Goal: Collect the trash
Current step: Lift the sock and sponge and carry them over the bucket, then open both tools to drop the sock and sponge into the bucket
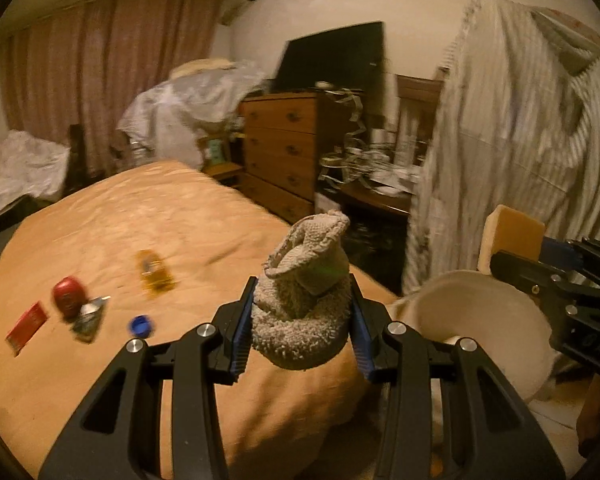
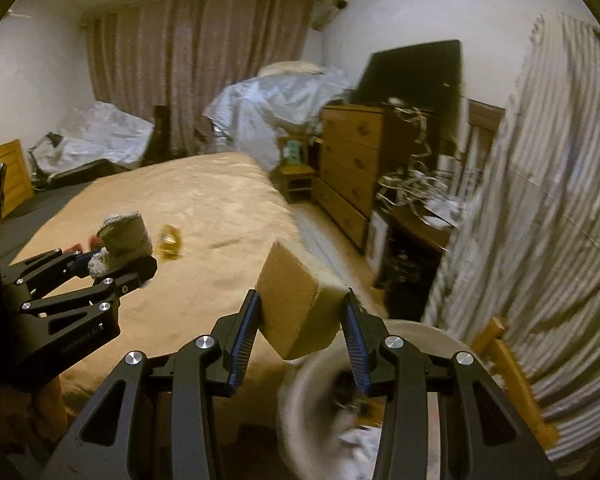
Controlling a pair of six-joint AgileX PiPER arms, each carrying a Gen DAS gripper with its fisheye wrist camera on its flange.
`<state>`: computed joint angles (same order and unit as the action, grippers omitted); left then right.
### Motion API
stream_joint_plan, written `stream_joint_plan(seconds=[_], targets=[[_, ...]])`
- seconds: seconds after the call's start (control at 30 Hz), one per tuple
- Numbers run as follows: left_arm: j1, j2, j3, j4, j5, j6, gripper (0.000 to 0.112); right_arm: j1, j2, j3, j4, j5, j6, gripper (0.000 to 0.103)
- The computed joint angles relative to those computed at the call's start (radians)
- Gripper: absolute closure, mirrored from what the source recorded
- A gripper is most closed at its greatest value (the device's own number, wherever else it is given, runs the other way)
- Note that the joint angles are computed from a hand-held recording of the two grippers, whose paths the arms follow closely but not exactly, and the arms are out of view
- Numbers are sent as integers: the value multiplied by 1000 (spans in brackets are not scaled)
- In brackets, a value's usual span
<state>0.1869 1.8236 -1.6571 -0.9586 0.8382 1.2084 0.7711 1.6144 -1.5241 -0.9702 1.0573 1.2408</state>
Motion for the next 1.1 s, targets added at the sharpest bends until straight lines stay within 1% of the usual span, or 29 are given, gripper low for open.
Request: stream_joint_plan(seconds=[0.07, 0.17, 0.27, 0.33, 0.4, 0.47, 0.57, 0.6, 0.73, 0.8, 0.83, 0.87, 1.03, 1.1], targets=[[-52, -6, 8, 20, -6, -17, 72, -45, -61, 67, 27, -11, -16, 60], [-123, -3, 2, 63, 17, -58, 72, -132, -153, 165, 92, -33, -61, 60], [-190, 19, -21, 118, 44, -108, 72, -244, -227, 252, 188, -78, -136, 60], [-233, 43, -44, 159, 69, -150, 72, -347, -263, 306, 292, -131, -221, 60], [-267, 72, -67, 190, 92, -174, 72, -411, -270, 333, 355, -158, -281, 60], [-294, 111, -106, 225, 138, -199, 72, -500, -279, 380, 451, -205, -381, 60], [-334, 147, -120, 274, 143, -211, 72, -566, -257, 415, 530, -247, -456, 60], [-345, 153, -116, 286, 146, -214, 72, -550, -251, 421, 537, -248, -444, 60], [-364, 173, -111, 311, 149, -217, 72, -613, -226, 457, 617, -314, -512, 60], [-363, 181, -115, 318, 155, -218, 72, -585, -212, 461, 602, -315, -471, 60], [-362, 183, -115, 320, 153, -218, 72, -595, -209, 472, 609, -332, -476, 60], [-363, 184, -115, 322, 153, -220, 72, -567, -213, 477, 591, -321, -441, 60], [-370, 197, -132, 331, 150, -234, 70, -572, -213, 486, 590, -339, -434, 60], [-370, 198, -132, 329, 149, -232, 68, -539, -224, 479, 567, -316, -392, 59]])
